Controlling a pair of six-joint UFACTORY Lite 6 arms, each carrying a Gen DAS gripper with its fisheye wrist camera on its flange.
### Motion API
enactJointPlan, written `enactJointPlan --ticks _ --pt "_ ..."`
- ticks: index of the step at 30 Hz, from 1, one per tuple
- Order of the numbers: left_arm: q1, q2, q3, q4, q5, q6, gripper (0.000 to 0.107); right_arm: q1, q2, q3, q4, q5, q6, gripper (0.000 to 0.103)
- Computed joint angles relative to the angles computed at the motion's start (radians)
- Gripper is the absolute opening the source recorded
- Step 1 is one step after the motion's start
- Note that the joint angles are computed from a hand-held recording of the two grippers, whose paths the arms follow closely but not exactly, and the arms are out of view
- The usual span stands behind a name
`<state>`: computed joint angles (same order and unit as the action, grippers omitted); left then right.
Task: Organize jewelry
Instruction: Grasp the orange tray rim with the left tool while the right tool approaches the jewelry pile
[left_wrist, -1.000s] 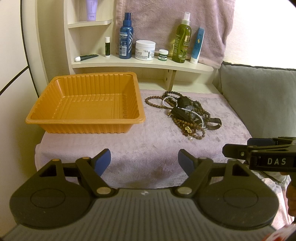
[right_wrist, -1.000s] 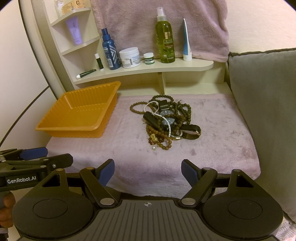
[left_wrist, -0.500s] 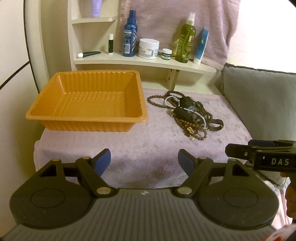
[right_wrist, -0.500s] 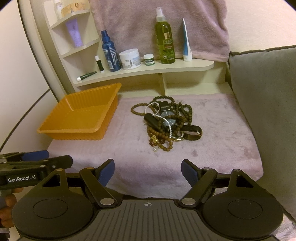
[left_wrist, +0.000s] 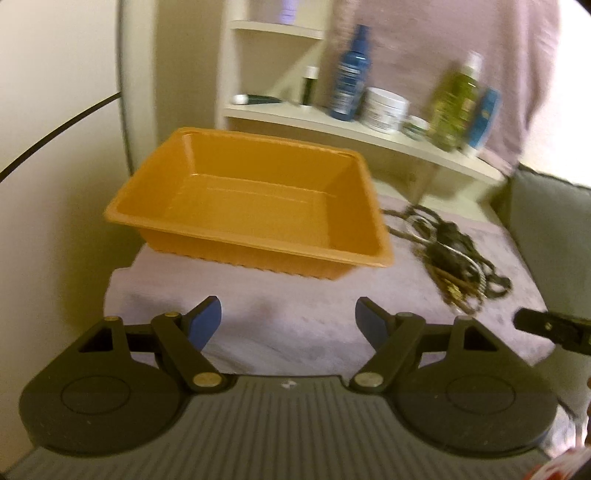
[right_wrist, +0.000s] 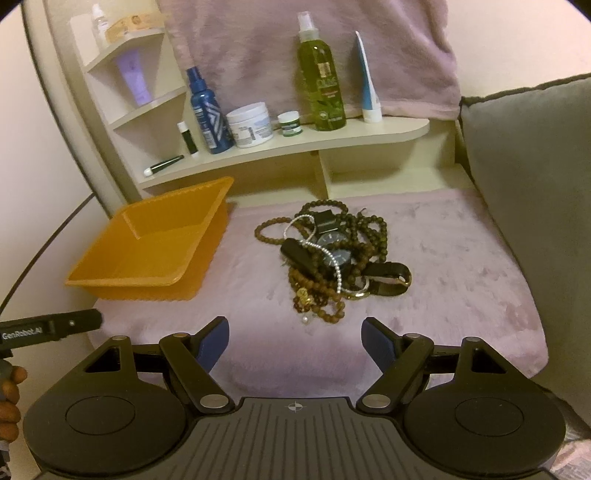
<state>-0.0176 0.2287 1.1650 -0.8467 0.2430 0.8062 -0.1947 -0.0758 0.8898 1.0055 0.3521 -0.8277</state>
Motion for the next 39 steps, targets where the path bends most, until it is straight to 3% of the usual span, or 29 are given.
enactJointPlan --ticks 15,18,24,31,35,39 --pt "0.117 0.209 0.179 -0.280 -0.041 0.188 0.077 0.018 0.180 0.067 0.431 -0.072 -0.466 0.079" --pt "0.137 0.252 0.212 -0.378 -0.060 0.260 0.077 0.014 0.216 0.093 0.462 -0.073 -0.488 0.079" --pt "0.183 0.346 0.280 -0.732 -0.068 0.561 0.076 -0.002 0.274 0.132 0.547 -0.053 -0.554 0.079" --pt "0.203 0.439 0.375 -0.934 -0.062 0.723 0.075 0.026 0.337 0.188 0.574 -0.069 -0.572 0.079" --pt "0.202 0.507 0.446 -1.035 -0.060 0.819 0.069 0.034 0.375 0.227 0.560 -0.081 -0.548 0.079" --pt "0.202 0.565 0.491 -1.259 -0.036 1.043 0.066 0.037 0.399 0.249 0.560 -0.096 -0.547 0.079"
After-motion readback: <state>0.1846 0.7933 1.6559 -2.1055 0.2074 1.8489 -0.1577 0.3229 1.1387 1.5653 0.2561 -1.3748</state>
